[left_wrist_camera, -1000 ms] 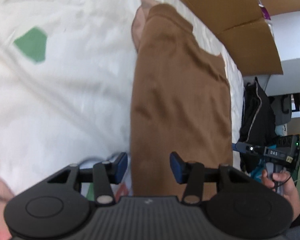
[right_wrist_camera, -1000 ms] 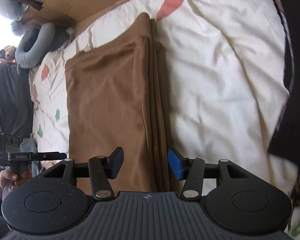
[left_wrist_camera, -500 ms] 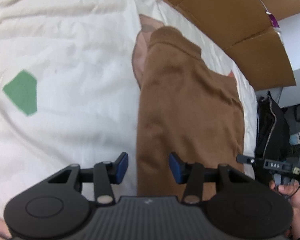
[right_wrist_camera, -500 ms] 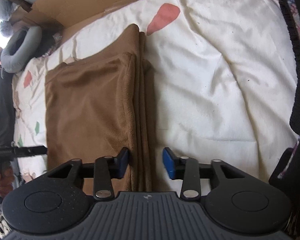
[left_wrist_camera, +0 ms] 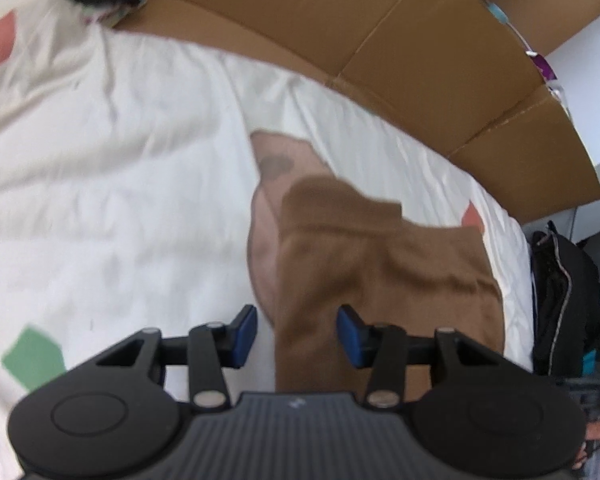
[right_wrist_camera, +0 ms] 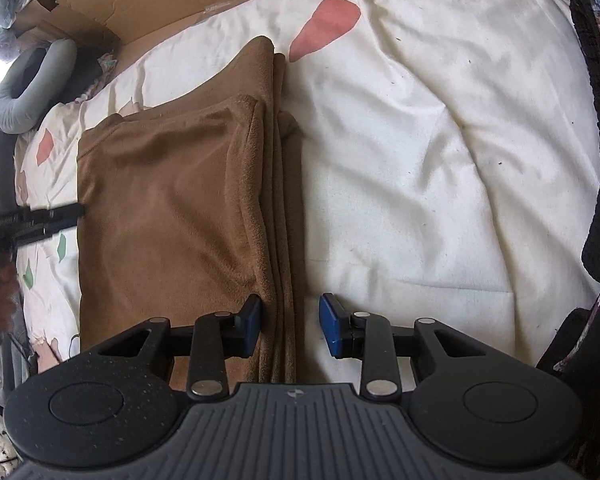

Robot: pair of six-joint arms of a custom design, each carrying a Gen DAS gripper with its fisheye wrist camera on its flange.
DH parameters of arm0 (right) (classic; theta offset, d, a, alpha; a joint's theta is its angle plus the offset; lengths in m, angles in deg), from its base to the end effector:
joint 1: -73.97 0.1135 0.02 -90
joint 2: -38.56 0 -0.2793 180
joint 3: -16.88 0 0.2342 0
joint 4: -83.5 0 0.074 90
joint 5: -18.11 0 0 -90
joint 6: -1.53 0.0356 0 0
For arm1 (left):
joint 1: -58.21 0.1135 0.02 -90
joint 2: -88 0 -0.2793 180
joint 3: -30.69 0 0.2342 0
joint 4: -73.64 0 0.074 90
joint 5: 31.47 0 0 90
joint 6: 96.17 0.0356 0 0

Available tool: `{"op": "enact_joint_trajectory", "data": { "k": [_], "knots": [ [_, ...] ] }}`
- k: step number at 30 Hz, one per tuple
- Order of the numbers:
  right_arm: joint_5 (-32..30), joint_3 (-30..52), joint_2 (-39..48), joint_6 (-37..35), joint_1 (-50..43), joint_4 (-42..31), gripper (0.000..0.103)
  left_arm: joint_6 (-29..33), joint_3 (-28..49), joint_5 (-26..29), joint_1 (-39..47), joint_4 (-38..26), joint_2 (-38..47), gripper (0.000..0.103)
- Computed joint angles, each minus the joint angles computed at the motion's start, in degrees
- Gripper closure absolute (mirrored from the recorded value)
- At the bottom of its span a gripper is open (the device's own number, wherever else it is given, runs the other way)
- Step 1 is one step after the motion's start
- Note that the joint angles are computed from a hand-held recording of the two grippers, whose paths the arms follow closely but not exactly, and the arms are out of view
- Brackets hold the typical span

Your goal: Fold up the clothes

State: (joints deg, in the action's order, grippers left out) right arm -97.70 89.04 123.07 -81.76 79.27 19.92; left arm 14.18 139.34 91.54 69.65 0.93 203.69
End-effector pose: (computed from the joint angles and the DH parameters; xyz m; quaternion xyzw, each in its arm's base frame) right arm 0.2453 0.0383 0.2386 -0.0154 0.9677 0.2329 0.0955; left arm 0.3881 0.0587 0.2343 0.0995 0.9501 -0.2487 0.1599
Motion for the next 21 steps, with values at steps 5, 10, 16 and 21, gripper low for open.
{"op": "enact_joint_trajectory", "data": {
  "k": [5, 10, 16, 21],
  "knots": [
    [0.02, 0.25, 0.23, -0.27, -0.05, -0.26, 0.066, -0.97, 4.32, 1.20, -0.53, -2.08, 3.36, 0.069],
    [-0.04, 0.30, 0.11, -0.61, -0.03, -0.49, 0.066, -2.04, 10.63, 1.72, -0.80, -7.16, 8.56, 0.080],
    [-0.44, 1.16, 0.14, -0.90, -0.14, -1.51, 0.064, -5.83, 13.57, 4.88, -0.20, -6.41, 10.32, 0.081],
    [-2.89, 3.04, -0.08, -0.03, -0.88, -1.91, 0.061, -5.74, 10.31, 5.07, -0.72, -2.97, 7.99, 0.082]
  ]
}}
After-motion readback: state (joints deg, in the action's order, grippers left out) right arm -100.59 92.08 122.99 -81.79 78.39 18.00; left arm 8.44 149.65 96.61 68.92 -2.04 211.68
